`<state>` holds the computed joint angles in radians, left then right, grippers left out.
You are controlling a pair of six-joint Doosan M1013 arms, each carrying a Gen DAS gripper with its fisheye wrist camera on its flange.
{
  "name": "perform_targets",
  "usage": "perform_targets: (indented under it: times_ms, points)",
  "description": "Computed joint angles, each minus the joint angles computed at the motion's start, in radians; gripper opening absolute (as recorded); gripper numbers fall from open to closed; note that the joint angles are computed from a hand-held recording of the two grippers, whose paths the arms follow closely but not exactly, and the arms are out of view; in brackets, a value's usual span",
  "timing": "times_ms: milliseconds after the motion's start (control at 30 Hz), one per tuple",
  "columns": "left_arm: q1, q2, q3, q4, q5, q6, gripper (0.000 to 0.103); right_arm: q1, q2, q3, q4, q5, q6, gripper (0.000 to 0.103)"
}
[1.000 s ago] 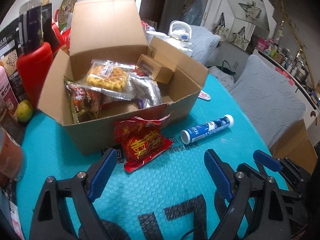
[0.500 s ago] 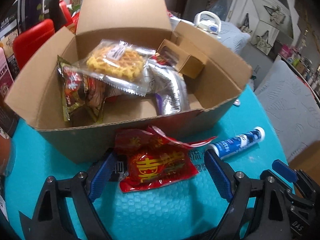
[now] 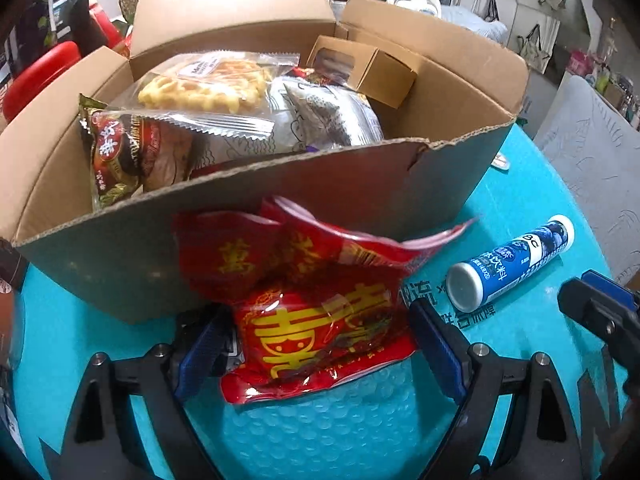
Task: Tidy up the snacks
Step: 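Grasp the red snack bag with the left gripper while the right grasps the blue tube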
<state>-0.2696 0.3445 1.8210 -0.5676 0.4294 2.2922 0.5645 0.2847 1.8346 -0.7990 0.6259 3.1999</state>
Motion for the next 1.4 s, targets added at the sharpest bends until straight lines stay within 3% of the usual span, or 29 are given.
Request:
perform_targets:
  times_ms: [133, 300, 533, 867, 967, 1033, 1133, 1400]
  points:
    - [0.009, -0.008, 0.018, -0.063, -0.02, 0.081, 0.071, -0.009, 0.005, -0.009, 0.049, 0.01, 0.001, 0.073]
    - [0.043, -0.004, 0.009, -0.162, 0.048, 0.179, 0.065, -0.023, 0.019, -0.037, 0.134, 0.032, -0.057, 0.075]
    - [0.064, -0.009, 0.008, -0.188, 0.105, 0.191, 0.064, -0.046, 0.045, -0.084, 0.238, 0.068, -0.141, 0.076]
    - [0.068, 0.005, -0.016, -0.185, 0.129, 0.18, 0.064, -0.078, 0.071, -0.101, 0.234, 0.111, 0.004, 0.076]
    - [0.067, 0.005, -0.016, -0.183, 0.128, 0.18, 0.064, -0.077, 0.083, -0.11, 0.236, 0.134, -0.021, 0.068]
    - [0.068, 0.006, -0.016, -0.185, 0.127, 0.184, 0.064, -0.068, 0.086, -0.115, 0.214, 0.154, -0.042, 0.055]
    - [0.068, 0.006, -0.014, -0.193, 0.121, 0.196, 0.064, -0.063, 0.084, -0.109, 0.208, 0.132, -0.079, 0.044]
    - [0.075, 0.008, -0.023, -0.193, 0.167, 0.2, 0.061, -0.027, 0.075, -0.085, 0.171, 0.115, -0.134, 0.03]
